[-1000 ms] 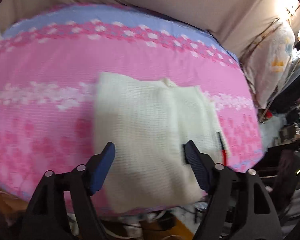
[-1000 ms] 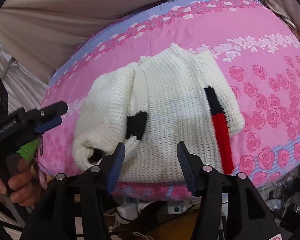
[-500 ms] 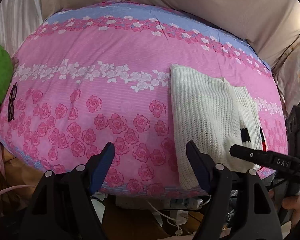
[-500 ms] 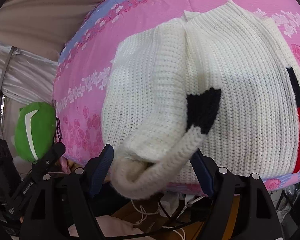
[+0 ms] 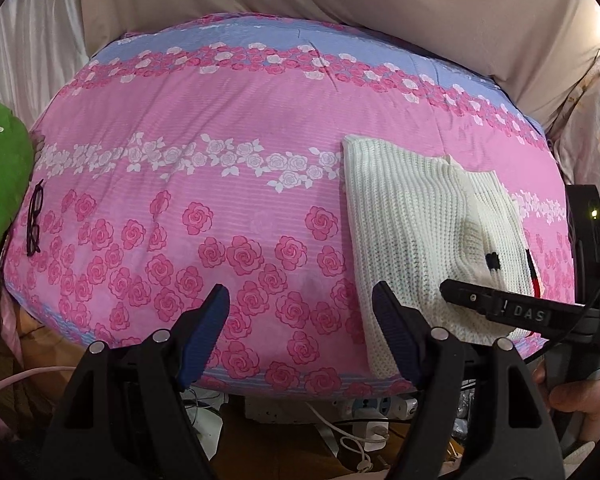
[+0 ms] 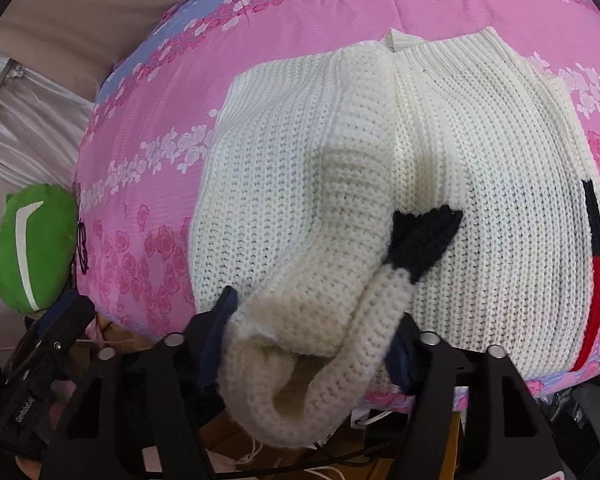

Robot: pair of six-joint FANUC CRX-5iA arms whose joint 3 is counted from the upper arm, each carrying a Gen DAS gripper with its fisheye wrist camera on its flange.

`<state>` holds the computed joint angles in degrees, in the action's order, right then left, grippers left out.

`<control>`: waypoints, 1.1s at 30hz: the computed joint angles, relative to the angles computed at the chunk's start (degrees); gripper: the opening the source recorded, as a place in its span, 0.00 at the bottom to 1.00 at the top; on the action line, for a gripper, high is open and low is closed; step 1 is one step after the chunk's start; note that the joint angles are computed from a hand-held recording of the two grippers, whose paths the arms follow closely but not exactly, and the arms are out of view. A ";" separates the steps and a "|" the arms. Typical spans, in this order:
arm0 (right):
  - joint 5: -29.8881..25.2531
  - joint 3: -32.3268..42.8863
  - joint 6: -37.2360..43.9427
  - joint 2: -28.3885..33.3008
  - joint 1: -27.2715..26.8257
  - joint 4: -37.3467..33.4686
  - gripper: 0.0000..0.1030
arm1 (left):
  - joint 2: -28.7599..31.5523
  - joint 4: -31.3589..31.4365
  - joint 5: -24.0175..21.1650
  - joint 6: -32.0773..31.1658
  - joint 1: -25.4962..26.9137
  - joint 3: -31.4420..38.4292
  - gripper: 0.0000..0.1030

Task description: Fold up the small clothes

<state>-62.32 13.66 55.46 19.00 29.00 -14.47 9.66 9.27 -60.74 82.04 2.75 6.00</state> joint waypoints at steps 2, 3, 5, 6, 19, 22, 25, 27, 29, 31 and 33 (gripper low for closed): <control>2.17 -1.20 -0.07 -1.11 -0.35 -0.44 0.36 | 0.15 0.23 -0.03 0.01 -0.05 0.04 0.69; 3.63 -1.78 0.19 -1.91 -0.42 -0.52 0.32 | 0.26 0.23 -0.11 0.05 -0.12 0.16 0.69; 6.05 -2.19 1.64 -3.80 -0.76 -1.13 0.30 | 0.46 0.75 -0.07 -0.29 -0.28 0.27 0.69; 7.44 -2.35 2.60 -4.94 -1.10 -1.92 0.29 | 0.51 1.03 0.03 -0.55 -0.42 0.29 0.69; 10.47 -19.42 -7.02 -13.88 -7.24 11.30 0.29 | 3.80 1.52 -0.93 -5.41 -5.41 3.82 0.70; 12.85 -22.02 -6.71 -14.93 -9.73 3.44 0.37 | 4.17 1.21 -0.84 -5.85 -6.32 4.65 0.70; 15.20 -24.61 -10.03 -18.44 -6.44 9.49 0.45 | 4.87 1.78 -1.16 -6.60 -7.01 5.20 0.72; 15.34 -25.55 -10.78 -19.59 -4.47 13.61 0.53 | 5.86 2.89 -2.42 -8.10 -7.42 5.82 0.72; 15.13 -25.48 -9.56 -19.18 -4.27 13.90 0.63 | 7.11 5.28 -4.78 -12.26 -7.81 6.19 0.73; 12.00 -22.98 -8.46 -16.55 -5.70 12.10 0.63 | 7.96 7.28 -6.55 -17.04 -8.46 5.97 0.75; 11.83 -21.45 -7.47 -15.44 -7.91 8.84 0.63 | 8.86 7.33 -8.78 -21.43 -9.74 6.16 0.78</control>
